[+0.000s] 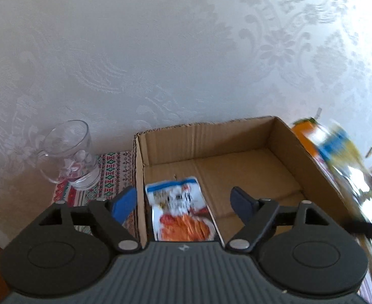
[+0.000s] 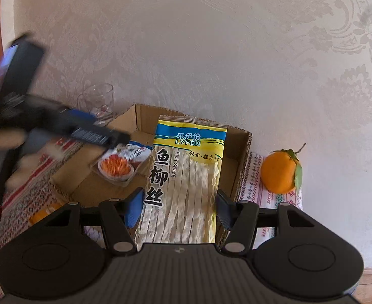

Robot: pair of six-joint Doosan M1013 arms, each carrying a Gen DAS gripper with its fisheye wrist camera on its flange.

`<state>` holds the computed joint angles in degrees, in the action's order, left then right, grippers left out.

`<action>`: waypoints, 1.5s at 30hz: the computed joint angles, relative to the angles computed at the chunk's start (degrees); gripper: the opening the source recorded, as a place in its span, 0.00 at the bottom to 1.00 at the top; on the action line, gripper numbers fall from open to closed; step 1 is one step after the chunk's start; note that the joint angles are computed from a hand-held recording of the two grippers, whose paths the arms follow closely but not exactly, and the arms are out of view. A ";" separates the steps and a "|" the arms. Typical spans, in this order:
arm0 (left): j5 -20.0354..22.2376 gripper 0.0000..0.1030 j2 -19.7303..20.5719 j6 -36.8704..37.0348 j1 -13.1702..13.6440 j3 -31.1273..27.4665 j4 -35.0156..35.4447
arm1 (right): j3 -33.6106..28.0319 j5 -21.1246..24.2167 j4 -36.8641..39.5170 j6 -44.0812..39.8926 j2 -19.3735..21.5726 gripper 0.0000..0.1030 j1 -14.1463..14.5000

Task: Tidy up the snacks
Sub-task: 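Lift and carry both held bags over the cardboard box with both tools, then open the left tool dropping the fish pouch in the box while the right tool releases the fish-shred bag, then move the left tool to the clear red-labelled pastry bag while the right tool approaches the orange bag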

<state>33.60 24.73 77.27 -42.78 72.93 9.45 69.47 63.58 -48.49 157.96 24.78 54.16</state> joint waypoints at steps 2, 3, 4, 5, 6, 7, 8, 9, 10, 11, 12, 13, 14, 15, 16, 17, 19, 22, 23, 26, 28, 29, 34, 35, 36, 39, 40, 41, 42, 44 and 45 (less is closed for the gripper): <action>-1.31 0.81 -2.08 0.84 -0.25 2.83 -0.15 | -1.06 0.01 0.79 -0.35 0.58 0.62 -0.86; -1.41 0.81 -2.85 0.05 -0.62 3.79 0.68 | -1.55 -0.12 1.41 -0.60 0.83 0.63 -1.32; -1.48 0.81 -3.76 -0.61 -0.97 5.04 1.63 | -2.29 -0.40 2.61 -1.22 1.23 0.62 -2.00; -1.69 0.81 -4.43 -0.73 -1.22 5.99 2.07 | -2.92 -0.42 3.35 -1.73 1.62 0.63 -2.49; -1.83 0.81 -5.09 -1.30 -1.53 6.96 2.74 | -3.80 -0.12 4.13 -1.96 2.18 0.63 -3.02; -1.53 0.81 -5.55 -1.49 -1.80 7.57 2.99 | -4.86 0.28 5.36 -2.68 2.85 0.63 -3.66; -1.10 0.81 -5.95 -1.71 -2.07 8.04 2.91 | -5.64 0.56 6.10 -3.37 3.39 0.63 -4.16; -1.22 0.81 -6.34 -1.96 -2.22 8.67 2.73 | -6.45 0.96 6.76 -3.66 3.96 0.63 -4.64; -1.05 0.81 -6.69 -2.09 -2.37 9.03 2.48 | -7.55 1.68 7.80 -4.08 4.69 0.63 -5.23; -1.19 0.81 -6.98 -2.17 -2.45 9.58 2.15 | -8.38 2.21 8.57 -4.50 5.28 0.63 -5.69; -1.50 0.81 -7.24 -2.21 -2.54 10.00 1.99 | -8.87 2.41 9.26 -4.74 5.69 0.63 -6.11; -1.79 0.81 -7.43 -2.49 -2.62 10.32 2.00 | -9.40 2.59 10.15 -5.10 6.15 0.63 -6.61; -1.98 0.81 -7.56 -3.13 -2.68 10.57 2.42 | -10.06 3.04 11.13 -5.63 6.68 0.63 -7.05; -2.32 0.81 -7.62 -3.88 -2.76 10.82 2.98 | -10.59 3.60 11.97 -5.90 7.10 0.63 -7.36; -2.35 0.81 -7.56 -4.54 -2.82 10.83 3.44 | -11.26 4.29 12.90 -6.35 7.62 0.63 -7.73; -2.01 0.81 -7.39 -5.27 -2.87 10.65 4.05 | -11.67 4.66 13.35 -6.71 7.99 0.63 -7.97; -1.96 0.81 -7.20 -6.53 -2.88 10.48 4.98 | -12.90 6.21 13.23 -7.16 8.93 0.63 -8.20; -2.42 0.81 -7.05 -6.99 -2.61 10.23 4.32 | -14.10 7.47 13.38 -7.04 9.85 0.63 -8.67; -2.49 0.81 -7.12 -6.95 -2.59 10.25 4.20 | -14.29 7.77 13.26 -6.70 10.03 0.67 -8.79; -2.45 0.81 -7.05 -7.54 -2.59 10.26 4.77 | -13.35 6.21 11.82 -5.78 9.73 0.98 -8.78; -2.18 0.81 -6.93 -7.40 -2.51 10.17 4.52 | -12.30 4.80 10.64 -4.34 9.15 1.00 -8.57; -2.07 0.81 -6.89 -7.44 -2.48 10.19 4.49 | -12.06 4.48 10.88 -4.16 8.92 1.00 -8.57; -1.66 0.81 -6.84 -7.80 -2.36 10.13 4.77 | -10.54 3.92 9.42 -2.95 7.52 1.00 -7.79; -1.64 0.81 -6.86 -7.97 -2.39 10.10 5.00 | -10.03 3.65 9.02 -2.49 7.11 1.00 -7.55; -1.70 0.81 -7.00 -8.40 -2.42 10.24 5.47 | -9.51 3.36 8.65 -1.98 6.65 1.00 -7.26; -1.96 0.81 -7.48 -9.54 -2.56 10.74 6.81 | -7.87 2.38 7.02 -0.31 5.20 1.00 -6.10; -1.99 0.81 -7.63 -9.77 -2.59 10.87 7.06 | -7.13 1.69 6.40 0.12 4.63 1.00 -5.61; -2.10 0.82 -7.85 -9.81 -2.61 11.11 7.15 | -6.71 1.36 5.88 0.53 4.30 1.00 -5.19; -2.16 0.83 -8.02 -9.83 -2.60 11.33 7.20 | -6.28 1.28 5.09 0.85 3.96 1.00 -4.61; -2.08 0.89 -8.39 -10.52 -2.74 11.80 8.08 | -5.25 1.58 3.14 1.02 3.25 1.00 -3.30; -2.31 0.89 -8.72 -11.18 -2.86 12.25 8.88 | -4.72 2.08 1.91 1.42 2.98 1.00 -2.51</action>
<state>31.29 16.01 66.09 -45.65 85.18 18.33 64.75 65.66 -46.58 159.38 27.75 51.64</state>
